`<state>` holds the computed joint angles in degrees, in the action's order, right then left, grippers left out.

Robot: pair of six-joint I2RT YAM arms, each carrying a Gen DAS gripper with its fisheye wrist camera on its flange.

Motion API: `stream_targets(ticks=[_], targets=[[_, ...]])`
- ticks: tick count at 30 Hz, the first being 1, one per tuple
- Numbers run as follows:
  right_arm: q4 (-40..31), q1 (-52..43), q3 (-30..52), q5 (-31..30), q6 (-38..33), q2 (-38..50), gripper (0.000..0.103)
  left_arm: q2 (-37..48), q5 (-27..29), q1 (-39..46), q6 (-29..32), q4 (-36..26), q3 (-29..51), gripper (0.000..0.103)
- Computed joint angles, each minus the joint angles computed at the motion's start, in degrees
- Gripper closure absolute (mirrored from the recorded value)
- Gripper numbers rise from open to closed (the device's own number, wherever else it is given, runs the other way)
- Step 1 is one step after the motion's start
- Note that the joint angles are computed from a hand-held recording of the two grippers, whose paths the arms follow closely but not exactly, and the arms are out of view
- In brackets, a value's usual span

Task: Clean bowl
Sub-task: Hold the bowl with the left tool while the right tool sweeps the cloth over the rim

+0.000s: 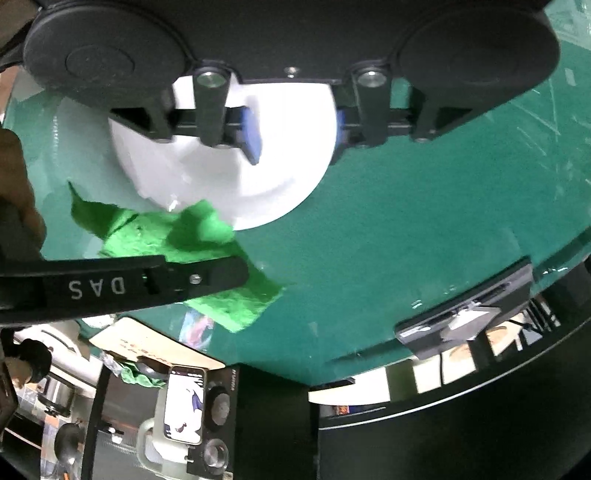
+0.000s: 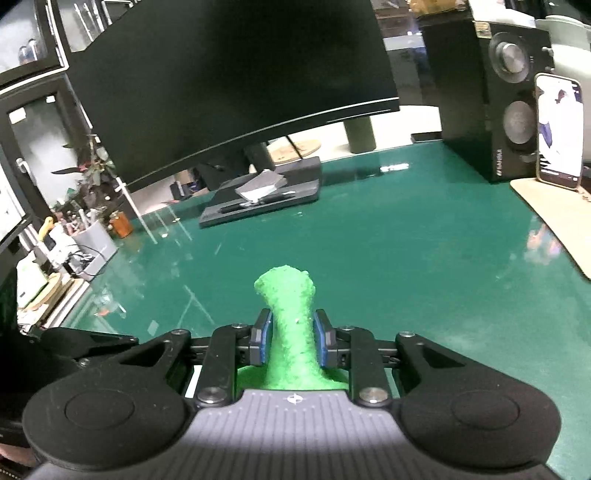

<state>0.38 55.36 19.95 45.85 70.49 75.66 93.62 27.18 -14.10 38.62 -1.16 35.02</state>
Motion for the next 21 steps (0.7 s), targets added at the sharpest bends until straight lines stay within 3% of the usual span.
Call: stream_targets(ticks=[4, 9, 16, 21], targets=[[2.8, -0.7, 0.2, -0.4, -2.6, 1.3, 0.08, -0.2, -1.0, 1.1, -3.1, 1.9, -0.9, 0.084], [16.4, -6.0, 3.3, -5.6, -14.8, 9.9, 0.079, -0.6, -1.7, 0.6, -3.1, 2.5, -1.3, 0.083], [23.7, -8.1, 8.2, -13.8, -26.1, 17.1, 0.08, -0.6, -2.5, -0.2, -2.7, 2.7, -1.2, 0.081], [21.1, -9.1, 7.1, -11.1, -22.6, 15.4, 0.083, -0.5, -2.6, -0.4, -2.4, 3.0, -1.3, 0.08]])
